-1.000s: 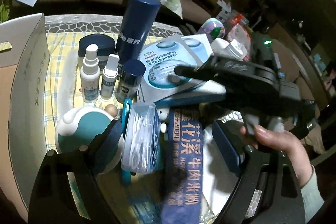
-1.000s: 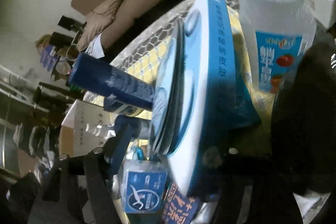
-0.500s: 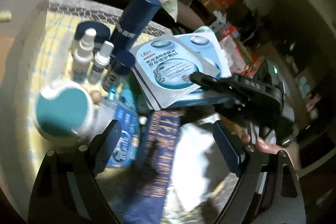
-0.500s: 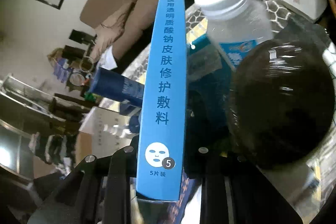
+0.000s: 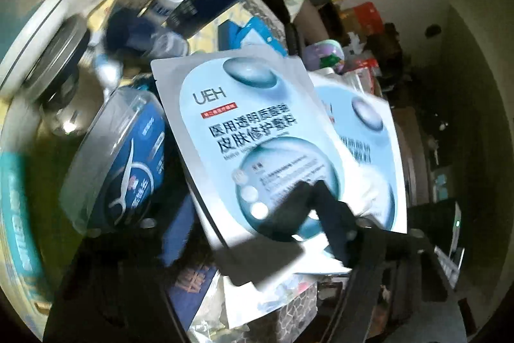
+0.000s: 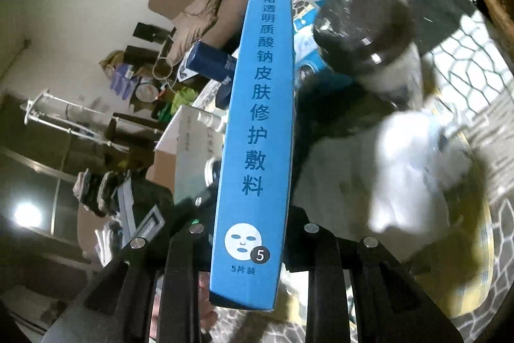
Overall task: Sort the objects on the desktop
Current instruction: 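Lift the blue box aside with the right gripper while the left gripper grasps UEH sachets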
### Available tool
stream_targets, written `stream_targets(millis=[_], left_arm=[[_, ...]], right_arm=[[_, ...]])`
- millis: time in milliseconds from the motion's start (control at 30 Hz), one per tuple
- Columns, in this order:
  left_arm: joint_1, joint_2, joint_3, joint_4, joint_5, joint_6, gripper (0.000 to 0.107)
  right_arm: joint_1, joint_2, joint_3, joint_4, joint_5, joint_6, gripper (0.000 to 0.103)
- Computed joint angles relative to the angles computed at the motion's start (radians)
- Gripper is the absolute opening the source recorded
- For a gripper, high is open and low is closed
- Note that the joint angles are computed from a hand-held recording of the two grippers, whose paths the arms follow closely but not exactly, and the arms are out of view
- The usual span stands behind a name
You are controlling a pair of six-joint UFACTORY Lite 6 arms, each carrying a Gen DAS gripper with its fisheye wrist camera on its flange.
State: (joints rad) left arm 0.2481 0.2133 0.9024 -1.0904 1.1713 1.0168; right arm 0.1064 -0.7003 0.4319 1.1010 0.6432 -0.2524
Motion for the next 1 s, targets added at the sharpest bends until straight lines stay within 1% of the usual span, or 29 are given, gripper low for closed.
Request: stream_targets(millis=[67, 100, 167, 333, 500, 567, 633, 700, 767, 833, 867, 933, 967, 1000], left_arm=[[0.012, -0.004, -0.008, 0.026, 0.0, 0.01, 0.048], [0.016, -0.007, -0.01, 0.043, 0.001, 0.018, 0.047], [0.024, -0.011, -0.015, 0.064, 0.005, 0.033, 0.046], [0.068, -0.052, -0.033, 0.103, 0.057, 0.062, 0.043], [0.145, -0.076, -0.051, 0.203, 0.125, 0.132, 0.035], [0.17, -0.09, -0.062, 0.253, 0.14, 0.156, 0.033], [0.181, -0.112, -0.083, 0.297, 0.128, 0.169, 0.032], [0.18, -0.134, -0.111, 0.323, 0.092, 0.188, 0.031], [0.185, -0.133, -0.136, 0.329, 0.062, 0.206, 0.031], [0.191, -0.123, -0.135, 0.324, 0.076, 0.214, 0.033], [0.175, -0.124, -0.131, 0.316, 0.071, 0.211, 0.038], [0.138, -0.121, -0.12, 0.295, 0.058, 0.203, 0.043], [0.132, -0.114, -0.114, 0.288, 0.06, 0.203, 0.046], [0.139, -0.102, -0.108, 0.288, 0.067, 0.211, 0.046]], right_arm=[[-0.031, -0.068, -0.045, -0.027, 0.043, 0.022, 0.025], [-0.046, -0.089, -0.056, -0.033, 0.063, 0.024, 0.025], [-0.056, -0.132, -0.07, -0.074, 0.097, 0.05, 0.025], [0.009, -0.204, -0.068, -0.182, 0.133, 0.153, 0.025], [0.002, -0.222, -0.087, -0.18, 0.227, 0.108, 0.029], [0.005, -0.195, -0.083, -0.183, 0.274, 0.07, 0.03], [0.04, -0.169, -0.067, -0.256, 0.285, 0.116, 0.035], [0.039, -0.194, -0.073, -0.306, 0.301, 0.156, 0.059], [-0.061, -0.248, -0.089, -0.298, 0.367, 0.117, 0.066], [-0.21, -0.279, -0.088, -0.285, 0.439, 0.047, 0.066], [-0.254, -0.277, -0.087, -0.268, 0.451, 0.012, 0.066], [-0.289, -0.243, -0.092, -0.237, 0.433, -0.035, 0.063], [-0.271, -0.238, -0.1, -0.227, 0.411, -0.034, 0.053], [-0.275, -0.229, -0.114, -0.202, 0.404, -0.063, 0.043]])
